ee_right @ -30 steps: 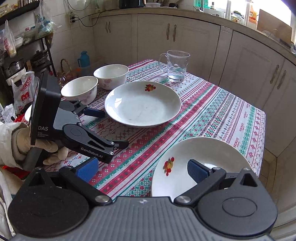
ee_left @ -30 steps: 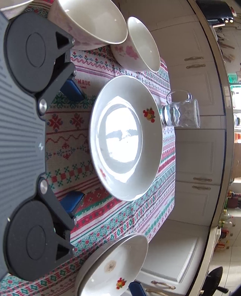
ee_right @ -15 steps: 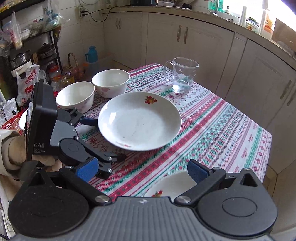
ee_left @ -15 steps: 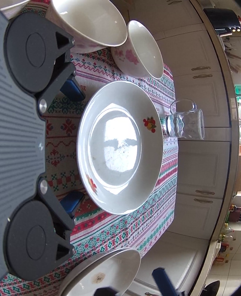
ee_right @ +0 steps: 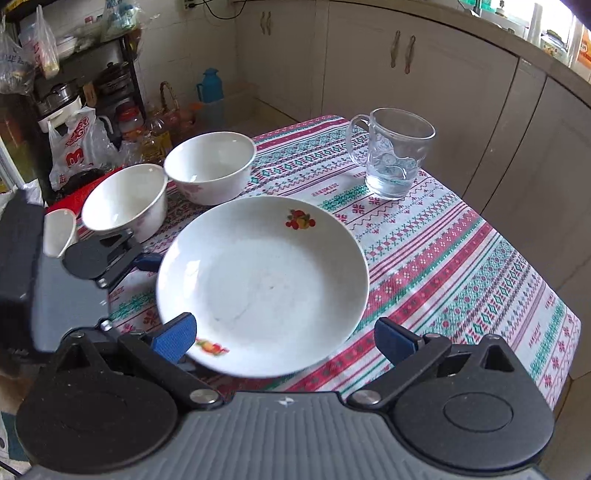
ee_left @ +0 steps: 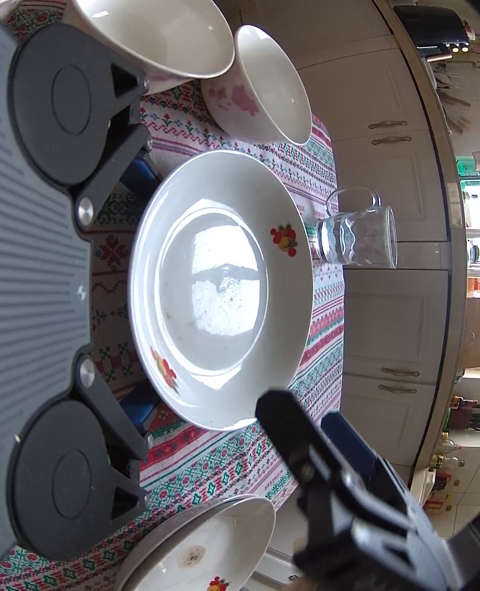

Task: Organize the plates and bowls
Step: 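Move the right gripper to the rim of the white fruit-print plate, then close the right gripper on the plate rim and lift it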

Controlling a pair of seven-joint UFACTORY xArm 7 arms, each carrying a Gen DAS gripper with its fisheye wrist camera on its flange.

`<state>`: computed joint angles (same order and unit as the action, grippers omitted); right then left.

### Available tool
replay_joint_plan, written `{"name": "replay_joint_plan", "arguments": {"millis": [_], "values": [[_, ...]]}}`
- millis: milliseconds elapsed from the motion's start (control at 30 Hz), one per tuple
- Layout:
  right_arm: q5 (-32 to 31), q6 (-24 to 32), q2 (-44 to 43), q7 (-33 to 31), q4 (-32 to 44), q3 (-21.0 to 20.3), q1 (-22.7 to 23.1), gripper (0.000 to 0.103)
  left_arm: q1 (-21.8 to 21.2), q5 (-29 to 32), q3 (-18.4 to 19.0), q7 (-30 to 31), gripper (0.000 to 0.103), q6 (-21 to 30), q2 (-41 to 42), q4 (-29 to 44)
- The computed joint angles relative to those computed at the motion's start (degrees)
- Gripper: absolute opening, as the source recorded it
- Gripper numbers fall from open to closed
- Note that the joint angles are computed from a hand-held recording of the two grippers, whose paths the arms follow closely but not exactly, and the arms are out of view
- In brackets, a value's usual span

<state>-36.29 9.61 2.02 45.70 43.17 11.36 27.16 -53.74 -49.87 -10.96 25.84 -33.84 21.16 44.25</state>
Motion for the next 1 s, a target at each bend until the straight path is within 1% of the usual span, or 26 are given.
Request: {"name": "replay_joint_plan", "arguments": {"millis": [67,200,267,400,467,533,600,700,733,833,900,967,1000], "values": [[5.01,-1.45,2.13,-5.52,1.06,0.04,-1.04,0.103,-0.11,-0.27,0.13,0.2,0.103,0.07,0.1,0.25],[11.06,-1.64,6.11,-13.73,4.16,-0.74,-1.4,0.103,-0.17,-0.6,0.13,0.3,0.103,0.02,0.16,0.37],[15.91,-1.94,8.14,-19.32,5.68,0.04,-2.58,0.103,-0.06,-0.48,0.1,0.23,0.103,0.02,0.19,0.37],[22.34,-2.07,11.94,-27.53,8.59,0.61,-4.03,0.103,-0.03,-0.38,0.12,0.22,0.103,0.03,0.24,0.41],[27.72,-2.28,14.09,-33.29,10.03,3.25,-6.96,0.103,0.0,-0.36,0.15,0.21,0.103,0.05,0.33,0.51],[31.47,-2.65,15.89,-37.1,11.21,4.82,-8.77,0.103,-0.01,-0.34,0.19,0.21,0.103,0.06,0.35,0.53],[36.11,-2.54,17.57,-42.13,12.37,8.5,-12.25,0.103,-0.17,-0.6,0.3,0.41,0.103,0.06,0.43,0.69],[41.05,-2.33,19.41,-48.55,13.69,12.67,-16.06,0.103,-0.46,-1.4,0.46,0.94,0.103,0.02,0.6,1.1],[41.92,-2.45,19.81,-49.87,14.1,12.98,-16.23,0.103,-0.44,-1.51,0.44,1.02,0.103,0.02,0.63,1.18],[45.61,-2.05,21.16,-54.78,15.4,15.69,-18.43,0.102,-0.34,-1.52,0.29,0.97,0.103,-0.06,0.59,1.11],[47.69,-1.1,22.34,-57.42,16.81,16.68,-19.3,0.098,-0.32,-1.58,0.23,1.04,0.103,-0.09,0.58,1.09],[49.37,-0.86,23.03,-59.19,17.58,16.64,-19.23,0.092,-0.26,-1.57,0.19,1.04,0.103,-0.1,0.59,1.1],[50.96,-0.55,23.53,-60.84,17.94,17.85,-20.33,0.091,-0.21,-1.49,0.16,0.98,0.103,-0.11,0.6,1.08]]}}
